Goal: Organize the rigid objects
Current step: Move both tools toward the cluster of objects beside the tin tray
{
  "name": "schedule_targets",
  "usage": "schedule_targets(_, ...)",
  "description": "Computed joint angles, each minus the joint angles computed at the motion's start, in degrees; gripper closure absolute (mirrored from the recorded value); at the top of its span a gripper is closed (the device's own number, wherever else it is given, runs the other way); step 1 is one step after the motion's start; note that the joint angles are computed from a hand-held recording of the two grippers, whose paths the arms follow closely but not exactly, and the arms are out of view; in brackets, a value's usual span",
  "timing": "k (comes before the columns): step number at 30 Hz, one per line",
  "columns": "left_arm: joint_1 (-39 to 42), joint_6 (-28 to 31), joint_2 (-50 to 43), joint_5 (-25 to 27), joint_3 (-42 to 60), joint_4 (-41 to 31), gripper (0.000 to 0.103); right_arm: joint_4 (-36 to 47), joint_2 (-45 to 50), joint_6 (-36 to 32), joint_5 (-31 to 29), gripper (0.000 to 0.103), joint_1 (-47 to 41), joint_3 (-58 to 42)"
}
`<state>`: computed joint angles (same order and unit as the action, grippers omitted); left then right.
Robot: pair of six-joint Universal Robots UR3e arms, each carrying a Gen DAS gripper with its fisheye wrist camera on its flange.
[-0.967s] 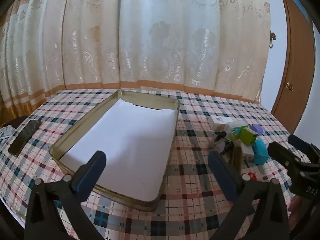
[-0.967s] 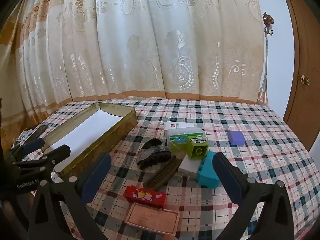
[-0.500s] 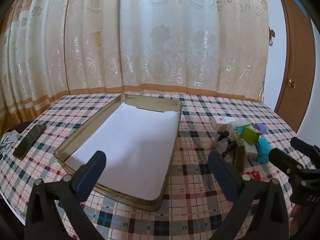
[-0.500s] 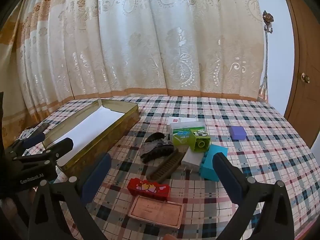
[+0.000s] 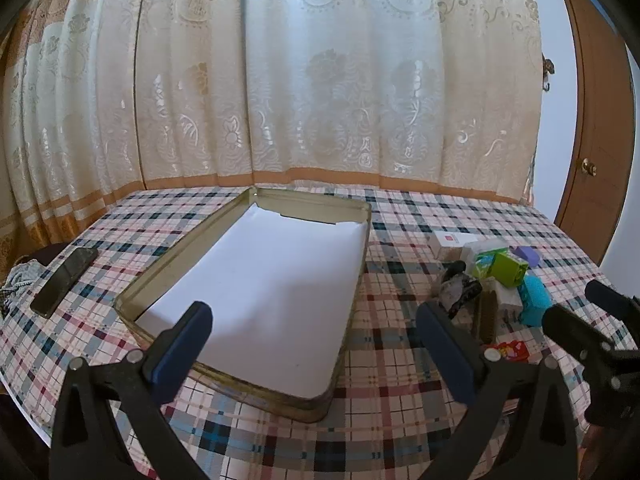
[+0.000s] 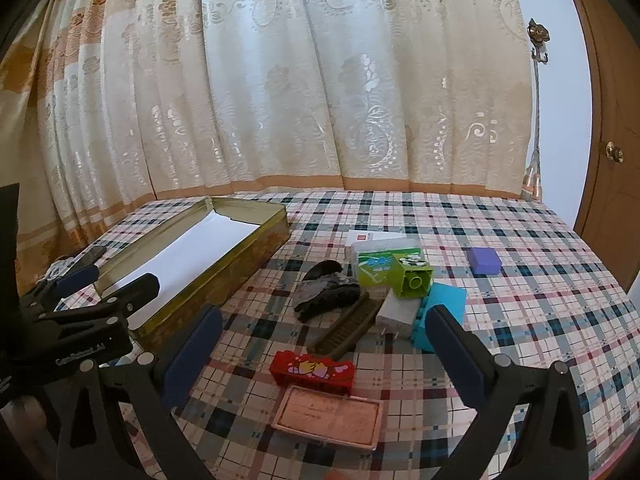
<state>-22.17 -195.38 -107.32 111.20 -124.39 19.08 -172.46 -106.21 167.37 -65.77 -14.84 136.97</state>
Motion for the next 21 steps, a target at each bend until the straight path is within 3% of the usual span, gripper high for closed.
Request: schedule_targets(21, -0.1, 0.1, -1.0, 0.8, -1.9, 3.3, 0.000, -2.7, -1.4, 0.4, 1.4, 0.000, 0.1, 3.6)
